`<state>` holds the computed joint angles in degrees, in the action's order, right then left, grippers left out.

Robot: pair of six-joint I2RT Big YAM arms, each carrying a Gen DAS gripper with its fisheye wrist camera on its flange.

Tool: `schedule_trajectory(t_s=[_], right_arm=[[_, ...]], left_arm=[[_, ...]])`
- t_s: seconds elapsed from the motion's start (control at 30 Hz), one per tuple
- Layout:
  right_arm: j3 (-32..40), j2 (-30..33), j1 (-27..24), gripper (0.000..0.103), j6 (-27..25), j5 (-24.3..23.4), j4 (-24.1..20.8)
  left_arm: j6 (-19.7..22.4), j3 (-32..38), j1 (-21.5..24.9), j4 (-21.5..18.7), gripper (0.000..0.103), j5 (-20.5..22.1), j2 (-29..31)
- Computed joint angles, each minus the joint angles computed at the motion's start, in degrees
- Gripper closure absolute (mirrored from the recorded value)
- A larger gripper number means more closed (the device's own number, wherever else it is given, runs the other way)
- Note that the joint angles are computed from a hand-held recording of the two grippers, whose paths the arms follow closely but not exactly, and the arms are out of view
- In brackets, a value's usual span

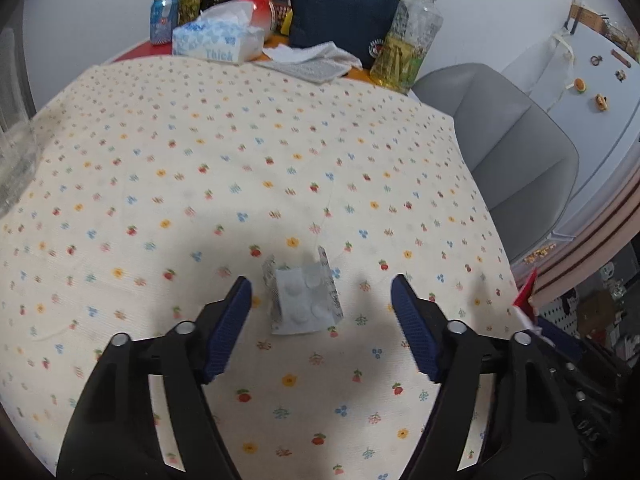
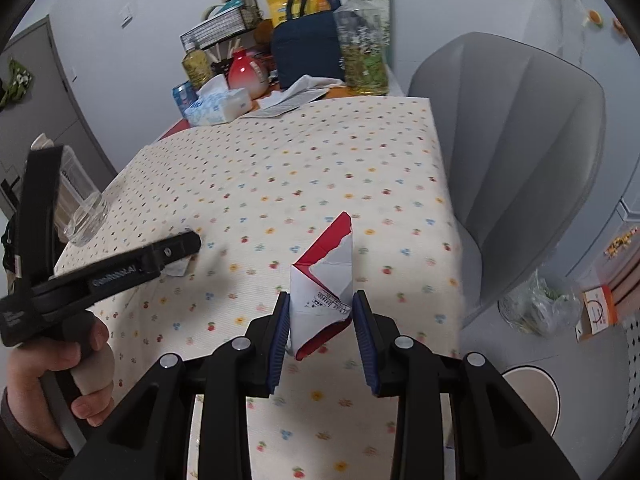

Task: Collect trash
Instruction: 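Grasp the white blister pack with the left tool while the right tool holds the wrapper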

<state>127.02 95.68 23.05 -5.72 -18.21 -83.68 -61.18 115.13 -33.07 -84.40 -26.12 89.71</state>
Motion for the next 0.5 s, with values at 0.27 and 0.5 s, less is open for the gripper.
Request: schedule_trajectory(t_s=[0.27,0.5], right_arm=[[-4.19,-3.30,-5.26,0.071,2.08,-2.98,1.93],[-9.58,-6.92,-9.81,0.071,3.55,-5.33,3.69]], left_arm=[[-1.25,-3.01,-0.94,3.75,0.069,-0.17,-1.75],[1.72,2.92,-3.88,2.34,0.070,-2.69,1.38]])
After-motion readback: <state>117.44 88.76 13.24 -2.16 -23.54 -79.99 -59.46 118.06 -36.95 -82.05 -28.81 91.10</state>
